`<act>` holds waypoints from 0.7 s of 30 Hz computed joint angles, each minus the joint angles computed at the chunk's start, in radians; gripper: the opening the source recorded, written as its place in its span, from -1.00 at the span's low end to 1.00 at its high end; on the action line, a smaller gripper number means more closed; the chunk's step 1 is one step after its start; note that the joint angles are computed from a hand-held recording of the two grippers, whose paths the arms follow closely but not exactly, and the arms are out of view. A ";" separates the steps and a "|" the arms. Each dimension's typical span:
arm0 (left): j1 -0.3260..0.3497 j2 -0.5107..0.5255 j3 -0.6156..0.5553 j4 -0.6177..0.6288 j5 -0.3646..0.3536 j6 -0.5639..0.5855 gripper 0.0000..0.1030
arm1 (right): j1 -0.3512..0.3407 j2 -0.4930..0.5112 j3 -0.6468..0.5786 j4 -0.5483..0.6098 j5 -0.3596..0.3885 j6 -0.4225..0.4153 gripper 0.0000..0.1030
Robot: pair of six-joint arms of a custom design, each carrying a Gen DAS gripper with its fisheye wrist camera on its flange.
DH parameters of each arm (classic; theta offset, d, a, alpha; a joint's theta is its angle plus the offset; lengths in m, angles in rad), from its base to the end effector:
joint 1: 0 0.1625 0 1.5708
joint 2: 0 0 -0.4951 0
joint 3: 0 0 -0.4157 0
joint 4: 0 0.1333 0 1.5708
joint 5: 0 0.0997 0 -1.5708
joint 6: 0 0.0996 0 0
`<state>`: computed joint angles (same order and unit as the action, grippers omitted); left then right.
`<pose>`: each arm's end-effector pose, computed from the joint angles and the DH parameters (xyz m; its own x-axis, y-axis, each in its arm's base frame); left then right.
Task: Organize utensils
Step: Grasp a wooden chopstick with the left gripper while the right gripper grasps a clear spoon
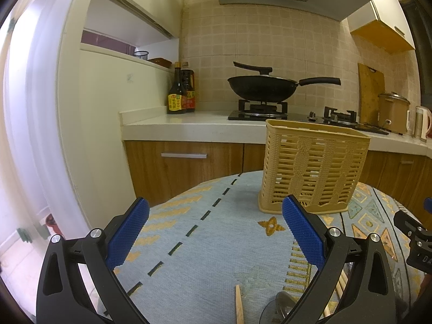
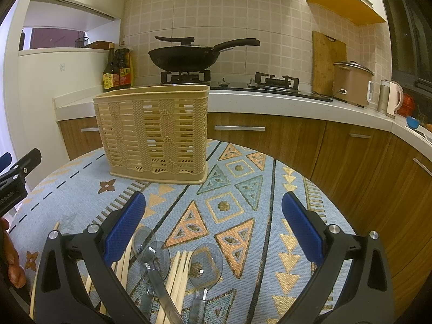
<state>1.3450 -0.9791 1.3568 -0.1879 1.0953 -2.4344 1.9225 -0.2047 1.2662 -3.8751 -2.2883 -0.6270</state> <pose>0.0108 -0.7522 0.3055 -0.7078 -0.0623 -0.7037 0.6605 0.2951 -0.6904 0.3360 -0.7188 -0.0296 -0.6813 0.0856 0.7270 -0.6307 0.4355 -0.6423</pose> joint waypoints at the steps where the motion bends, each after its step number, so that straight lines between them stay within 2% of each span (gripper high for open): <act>1: 0.003 -0.001 -0.006 0.015 0.012 -0.015 0.86 | 0.000 0.000 0.002 -0.009 0.005 0.000 0.86; 4: 0.017 0.006 -0.073 0.169 0.051 -0.075 0.85 | -0.006 -0.021 0.048 -0.033 0.068 0.021 0.86; 5: 0.022 0.013 -0.119 0.264 0.064 -0.095 0.85 | -0.006 -0.026 0.059 -0.041 0.078 0.024 0.86; 7: 0.027 0.033 -0.208 0.431 0.072 -0.141 0.85 | 0.002 -0.030 0.056 -0.015 0.049 0.025 0.86; 11: 0.043 0.132 -0.458 0.840 0.058 -0.286 0.66 | 0.027 -0.065 0.047 0.175 -0.056 0.099 0.86; 13: 0.054 0.201 -0.586 1.050 0.048 -0.340 0.54 | 0.032 -0.083 0.050 0.267 -0.094 0.145 0.64; 14: 0.057 0.237 -0.646 1.144 0.039 -0.357 0.44 | 0.033 -0.102 0.061 0.349 -0.110 0.192 0.57; 16: 0.066 0.289 -0.711 1.269 0.032 -0.370 0.27 | 0.027 -0.130 0.081 0.468 -0.107 0.261 0.33; 18: 0.072 0.305 -0.706 1.306 0.028 -0.358 0.11 | 0.015 -0.172 0.107 0.629 -0.085 0.372 0.10; 21: 0.062 0.297 -0.641 1.283 -0.010 -0.314 0.00 | -0.003 -0.223 0.131 0.819 -0.014 0.475 -0.20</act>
<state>1.4074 -0.6818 0.7157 1.0948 1.0854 -2.7480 1.9199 -0.4273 1.3968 -3.0563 -2.3027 -0.1516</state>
